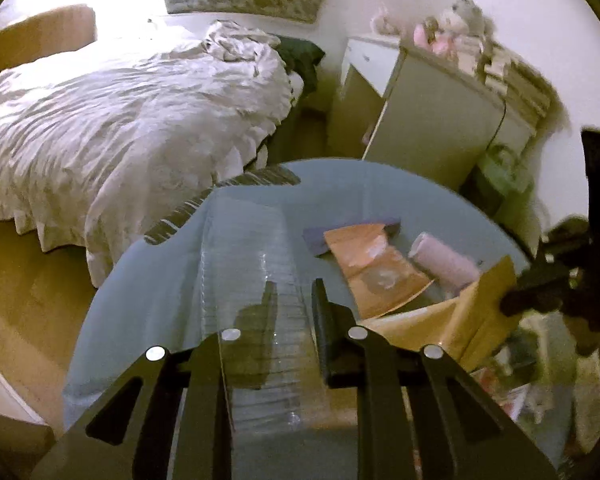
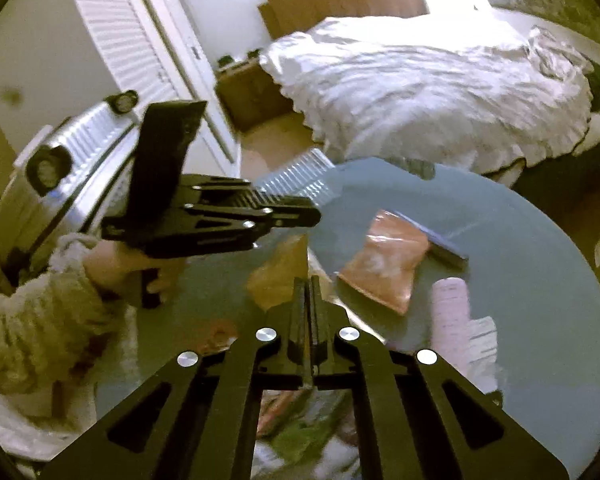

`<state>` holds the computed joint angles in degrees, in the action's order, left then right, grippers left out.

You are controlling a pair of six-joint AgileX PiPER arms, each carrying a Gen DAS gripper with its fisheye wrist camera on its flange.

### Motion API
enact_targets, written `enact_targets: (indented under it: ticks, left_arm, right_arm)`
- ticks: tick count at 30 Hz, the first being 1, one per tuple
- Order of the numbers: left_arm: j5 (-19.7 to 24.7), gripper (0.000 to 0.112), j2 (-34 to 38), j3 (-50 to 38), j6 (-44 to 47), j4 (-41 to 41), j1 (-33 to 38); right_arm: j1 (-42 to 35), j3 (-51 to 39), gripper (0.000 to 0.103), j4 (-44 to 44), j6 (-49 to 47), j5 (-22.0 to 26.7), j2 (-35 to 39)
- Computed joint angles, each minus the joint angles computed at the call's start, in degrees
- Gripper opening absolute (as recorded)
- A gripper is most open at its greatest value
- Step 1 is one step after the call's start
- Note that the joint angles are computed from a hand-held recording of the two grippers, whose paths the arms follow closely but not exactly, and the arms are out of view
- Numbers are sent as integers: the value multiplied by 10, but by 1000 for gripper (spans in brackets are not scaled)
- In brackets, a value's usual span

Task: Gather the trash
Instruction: 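Grasp the clear plastic tray with the left tool while the right tool grasps the cardboard, then carry both items to the black bin and open both tools to drop them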

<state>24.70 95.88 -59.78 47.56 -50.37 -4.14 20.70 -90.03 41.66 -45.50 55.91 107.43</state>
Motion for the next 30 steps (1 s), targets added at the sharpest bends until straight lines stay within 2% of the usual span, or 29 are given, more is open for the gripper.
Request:
enact_targets:
  ticks: [2, 9, 16, 18, 24, 30]
  left_arm:
    - [0, 19, -21, 15, 0, -14, 5]
    - [-5, 19, -106, 63, -57, 24, -13]
    - [-26, 19, -159, 88, -152, 74, -62]
    - [-41, 19, -165, 85, -200, 109, -94]
    - [-79, 19, -142, 36, -297, 161, -198]
    - [-100, 19, -42, -91, -394, 218, -310]
  right_arm:
    - [-1, 28, 2, 15, -3, -10, -28]
    - [-29, 122, 2, 73, -23, -53, -123]
    - [-130, 231, 2, 171, -71, -74, -243]
    - [-163, 257, 2, 191, -85, -79, -271]
    - [-317, 335, 2, 277, -154, -78, -344]
    - [-482, 380, 2, 324, -222, -65, -366]
